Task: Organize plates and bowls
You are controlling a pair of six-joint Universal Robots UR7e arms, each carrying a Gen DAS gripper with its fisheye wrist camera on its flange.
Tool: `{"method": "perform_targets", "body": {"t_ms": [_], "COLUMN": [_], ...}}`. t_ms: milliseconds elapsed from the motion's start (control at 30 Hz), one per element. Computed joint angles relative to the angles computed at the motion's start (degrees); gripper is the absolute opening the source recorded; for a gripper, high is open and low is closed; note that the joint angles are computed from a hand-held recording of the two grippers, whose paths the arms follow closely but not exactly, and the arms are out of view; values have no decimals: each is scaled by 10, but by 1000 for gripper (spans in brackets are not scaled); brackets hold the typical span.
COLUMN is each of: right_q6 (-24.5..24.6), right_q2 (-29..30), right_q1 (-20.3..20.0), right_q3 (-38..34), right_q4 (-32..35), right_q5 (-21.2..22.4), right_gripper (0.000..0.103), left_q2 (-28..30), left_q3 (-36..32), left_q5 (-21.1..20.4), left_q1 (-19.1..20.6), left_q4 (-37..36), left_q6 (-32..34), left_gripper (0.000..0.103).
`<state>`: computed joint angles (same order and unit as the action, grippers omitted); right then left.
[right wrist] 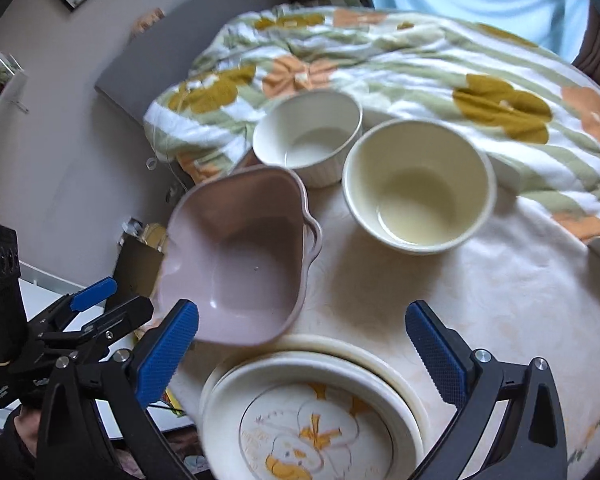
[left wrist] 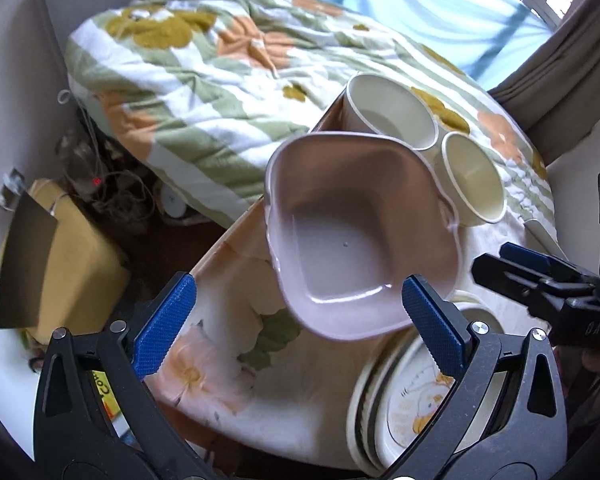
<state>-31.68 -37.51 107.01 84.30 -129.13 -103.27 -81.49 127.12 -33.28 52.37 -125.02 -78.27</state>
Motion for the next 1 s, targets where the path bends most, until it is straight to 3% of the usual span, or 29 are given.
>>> {"method": "perform_targets", "body": {"t_ms": [100, 267, 433, 467, 567, 800, 1000], "right_q6": [0, 29, 32, 32, 26, 21, 17], "right_q2": [22, 58, 77, 80, 84, 81, 64], "right_q1": [2, 1, 3, 3, 5, 8, 12], "right_q3": [-12, -48, -67, -71, -75, -64, -44], "right_q4": [1, 36, 45, 48, 50, 28, 10], "right_q5": [-4, -12, -16, -15, -16, -22, -12], "right_gripper": [95, 64, 45, 33, 20, 19, 19], "left_q2": [18, 33, 43, 43, 42, 40, 28], "left_q3": [-5, -9, -15, -15, -15, -19, -22], "left_q5": [-17, -43, -61, -63, -63, -56, -34], "left_q1": [30, 63, 87, 90, 92, 90, 68], "left_q4": [-52, -120, -157, -163, -169, -164, -118], "left_q6": [54, 116, 156, 160, 168, 184, 169], "left_gripper": [83, 63, 28, 26, 24, 24, 24]}}
